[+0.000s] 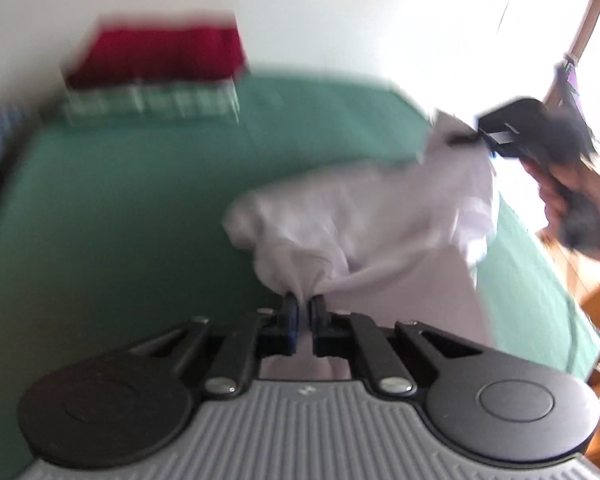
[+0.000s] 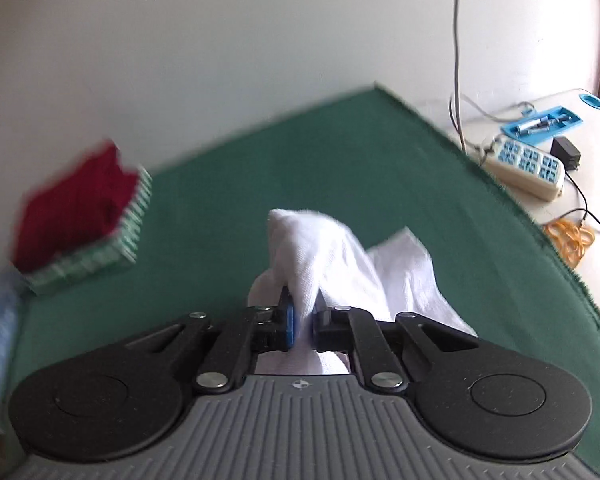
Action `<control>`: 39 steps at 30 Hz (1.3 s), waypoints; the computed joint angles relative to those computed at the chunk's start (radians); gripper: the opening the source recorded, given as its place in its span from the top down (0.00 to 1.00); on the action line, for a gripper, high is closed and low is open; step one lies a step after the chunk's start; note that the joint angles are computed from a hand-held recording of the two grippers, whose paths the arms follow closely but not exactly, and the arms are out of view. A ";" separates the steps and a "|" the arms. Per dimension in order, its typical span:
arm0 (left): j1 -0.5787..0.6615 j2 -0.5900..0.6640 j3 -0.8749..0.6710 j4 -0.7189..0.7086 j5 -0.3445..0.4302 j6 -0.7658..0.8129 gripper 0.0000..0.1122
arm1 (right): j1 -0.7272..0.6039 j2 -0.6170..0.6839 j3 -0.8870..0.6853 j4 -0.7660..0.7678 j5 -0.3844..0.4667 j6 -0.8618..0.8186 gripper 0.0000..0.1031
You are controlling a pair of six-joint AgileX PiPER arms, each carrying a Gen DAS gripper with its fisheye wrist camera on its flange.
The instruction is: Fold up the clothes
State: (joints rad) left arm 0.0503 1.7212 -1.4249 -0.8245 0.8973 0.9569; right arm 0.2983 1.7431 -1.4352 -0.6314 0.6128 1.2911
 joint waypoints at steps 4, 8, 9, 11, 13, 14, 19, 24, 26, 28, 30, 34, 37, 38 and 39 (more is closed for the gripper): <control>0.100 -0.030 -0.184 -0.081 0.037 0.033 0.98 | 0.125 -0.264 0.049 -0.265 0.066 0.244 1.00; 0.170 -0.055 -0.310 -0.143 0.047 0.043 0.98 | 0.273 -0.346 -0.074 -0.342 0.298 0.122 0.99; 0.175 -0.073 -0.313 -0.134 0.044 0.040 0.98 | 0.288 -0.347 -0.098 -0.318 0.336 0.076 0.90; 0.176 -0.128 -0.262 -0.108 0.021 0.044 0.98 | 0.271 -0.359 -0.068 -0.225 0.327 0.007 0.56; 0.174 -0.201 -0.162 -0.068 -0.006 0.035 0.98 | 0.266 -0.343 0.002 -0.195 0.308 0.019 0.26; 0.172 -0.237 -0.110 -0.045 -0.018 0.024 0.98 | 0.256 -0.326 0.042 -0.175 0.273 0.024 0.26; 0.199 -0.427 0.184 0.055 0.022 -0.060 0.98 | 0.158 -0.123 0.067 0.108 0.105 -0.112 0.28; 0.220 -0.665 0.459 0.164 0.063 -0.130 0.98 | 0.181 0.105 -0.119 0.098 0.151 -0.188 0.27; 0.223 -0.763 0.551 0.217 0.087 -0.175 0.98 | 0.196 0.203 -0.220 0.026 0.219 -0.190 0.23; 0.225 -0.826 0.618 0.242 0.107 -0.214 0.98 | 0.173 0.287 -0.297 0.061 0.255 -0.246 0.25; 0.166 -0.886 0.672 0.304 0.066 -0.298 0.98 | 0.139 0.307 -0.288 0.161 0.219 -0.297 0.65; 0.079 -0.920 0.693 0.405 -0.033 -0.433 0.98 | 0.165 0.198 -0.164 0.114 0.138 -0.266 0.89; 0.054 -0.861 0.669 0.463 -0.139 -0.500 0.98 | 0.213 -0.014 0.014 0.039 0.062 -0.228 0.90; 0.032 -0.838 0.657 0.508 -0.183 -0.543 0.98 | 0.229 -0.101 0.079 0.026 0.036 -0.211 0.90; 0.019 -0.816 0.641 0.545 -0.217 -0.577 0.98 | 0.250 -0.191 0.142 0.008 0.022 -0.187 0.90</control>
